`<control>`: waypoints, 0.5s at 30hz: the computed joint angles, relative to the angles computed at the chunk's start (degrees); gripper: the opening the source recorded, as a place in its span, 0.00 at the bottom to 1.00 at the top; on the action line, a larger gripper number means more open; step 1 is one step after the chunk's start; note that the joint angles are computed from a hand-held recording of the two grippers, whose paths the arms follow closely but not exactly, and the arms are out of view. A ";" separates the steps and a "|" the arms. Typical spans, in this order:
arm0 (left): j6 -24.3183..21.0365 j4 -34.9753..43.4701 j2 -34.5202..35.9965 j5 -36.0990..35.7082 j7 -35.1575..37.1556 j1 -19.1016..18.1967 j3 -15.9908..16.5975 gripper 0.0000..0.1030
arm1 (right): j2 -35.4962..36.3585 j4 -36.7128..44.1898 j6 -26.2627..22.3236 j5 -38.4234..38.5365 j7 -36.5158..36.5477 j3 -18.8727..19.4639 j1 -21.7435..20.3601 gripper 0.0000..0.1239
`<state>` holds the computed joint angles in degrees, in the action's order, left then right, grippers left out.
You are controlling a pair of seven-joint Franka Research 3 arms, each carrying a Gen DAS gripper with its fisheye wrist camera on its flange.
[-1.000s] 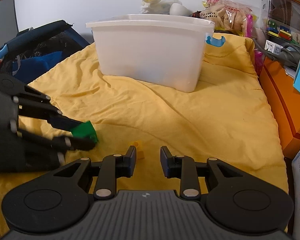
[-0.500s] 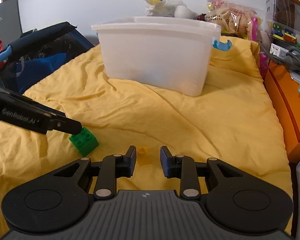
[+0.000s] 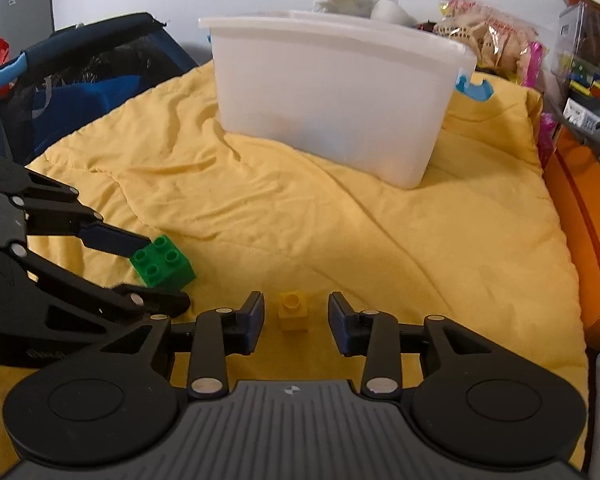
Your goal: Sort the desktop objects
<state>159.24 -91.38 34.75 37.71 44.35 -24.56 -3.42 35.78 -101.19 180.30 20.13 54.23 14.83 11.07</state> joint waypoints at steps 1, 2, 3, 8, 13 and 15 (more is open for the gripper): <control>0.88 -0.54 -0.27 0.14 -0.28 0.11 0.12 0.33 | 0.04 -0.03 -0.28 0.01 -0.09 0.24 -0.23 0.31; 1.32 -0.65 -0.31 0.57 -0.71 -0.17 0.50 0.33 | 0.12 0.04 -0.73 0.00 -0.28 0.50 -0.51 0.25; 1.92 -0.99 -0.53 0.86 -0.95 -0.19 0.68 0.33 | 0.24 0.06 -1.15 0.08 -0.97 1.51 -1.39 0.20; 3.01 -1.41 -2.16 2.78 -2.63 -0.79 2.06 0.33 | -0.90 0.40 -3.79 1.30 -3.35 2.80 -2.45 0.14; 5.25 2.40 -2.88 7.90 -6.77 -1.56 5.32 0.33 | -1.28 3.25 -2.10 3.32 -7.58 5.79 -4.50 0.14; 6.25 5.28 -2.22 8.62 -6.56 -0.65 5.25 0.33 | -0.55 6.10 -0.91 3.65 -8.63 6.30 -4.63 0.14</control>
<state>165.49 -86.10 32.53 46.33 37.79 -25.21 1.84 35.23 -95.09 179.39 23.78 45.61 21.14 6.43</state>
